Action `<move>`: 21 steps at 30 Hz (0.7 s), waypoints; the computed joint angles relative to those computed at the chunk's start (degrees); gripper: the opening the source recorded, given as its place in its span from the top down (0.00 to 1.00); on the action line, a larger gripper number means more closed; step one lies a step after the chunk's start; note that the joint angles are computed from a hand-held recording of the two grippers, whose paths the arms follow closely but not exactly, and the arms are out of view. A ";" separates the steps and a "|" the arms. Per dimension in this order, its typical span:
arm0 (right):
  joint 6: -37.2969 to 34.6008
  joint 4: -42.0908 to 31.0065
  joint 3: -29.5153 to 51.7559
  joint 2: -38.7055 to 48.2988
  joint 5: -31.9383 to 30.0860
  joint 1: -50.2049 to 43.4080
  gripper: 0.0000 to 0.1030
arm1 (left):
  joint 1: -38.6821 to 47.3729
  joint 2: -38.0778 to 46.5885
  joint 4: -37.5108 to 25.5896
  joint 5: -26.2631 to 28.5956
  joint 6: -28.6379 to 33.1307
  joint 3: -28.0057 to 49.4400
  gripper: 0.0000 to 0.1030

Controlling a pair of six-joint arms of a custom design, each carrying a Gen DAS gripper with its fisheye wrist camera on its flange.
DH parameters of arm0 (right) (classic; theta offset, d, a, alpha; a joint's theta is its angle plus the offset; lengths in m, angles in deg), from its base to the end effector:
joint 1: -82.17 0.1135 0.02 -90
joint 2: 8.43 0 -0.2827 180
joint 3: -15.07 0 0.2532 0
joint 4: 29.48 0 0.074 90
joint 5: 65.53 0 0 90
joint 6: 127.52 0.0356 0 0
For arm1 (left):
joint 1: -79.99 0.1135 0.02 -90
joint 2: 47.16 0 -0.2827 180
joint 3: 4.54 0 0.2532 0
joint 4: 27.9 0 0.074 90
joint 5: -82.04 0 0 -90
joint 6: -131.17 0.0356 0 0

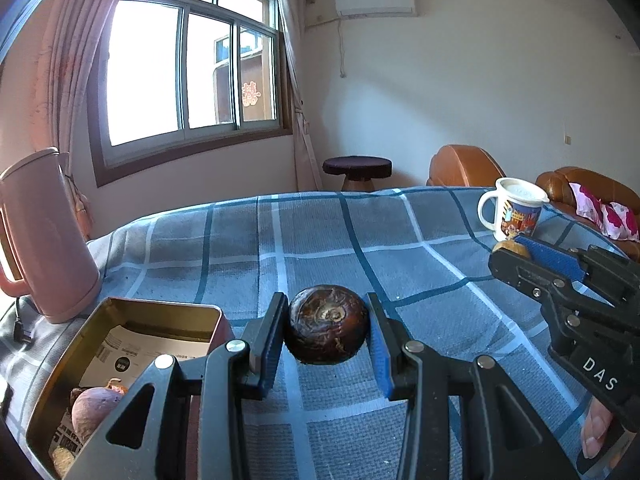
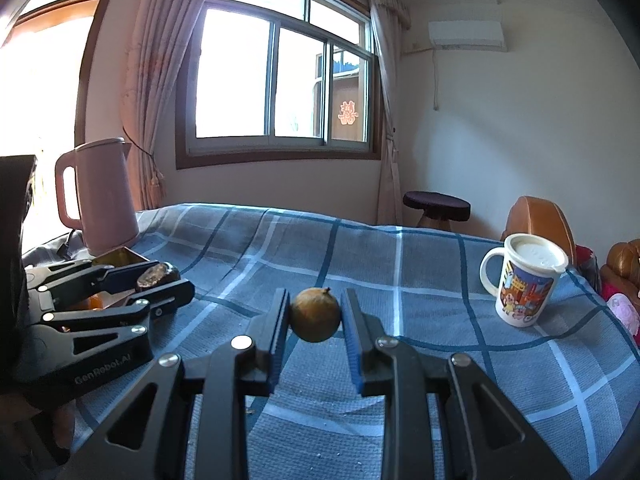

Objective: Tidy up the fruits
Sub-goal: 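Lift the water chestnut and yellow fruit and carry both over the tin box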

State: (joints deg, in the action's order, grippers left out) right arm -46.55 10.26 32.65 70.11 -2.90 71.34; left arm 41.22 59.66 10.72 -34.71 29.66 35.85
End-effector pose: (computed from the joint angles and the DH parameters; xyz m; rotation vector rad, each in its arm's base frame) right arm 0.1850 -0.0187 0.1310 -0.2836 1.8833 0.2289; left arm 0.2413 -0.1733 0.1027 0.1908 1.9923 -0.0812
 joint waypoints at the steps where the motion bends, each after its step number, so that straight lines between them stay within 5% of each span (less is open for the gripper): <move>1: 0.03 0.44 -0.21 -0.05 0.03 0.03 0.72 | -0.20 -0.03 0.68 -0.40 0.13 -0.36 0.61; 21: -1.82 -0.82 -3.19 -5.61 4.19 4.60 0.72 | -1.68 -2.28 5.66 -1.67 -0.03 -5.85 0.61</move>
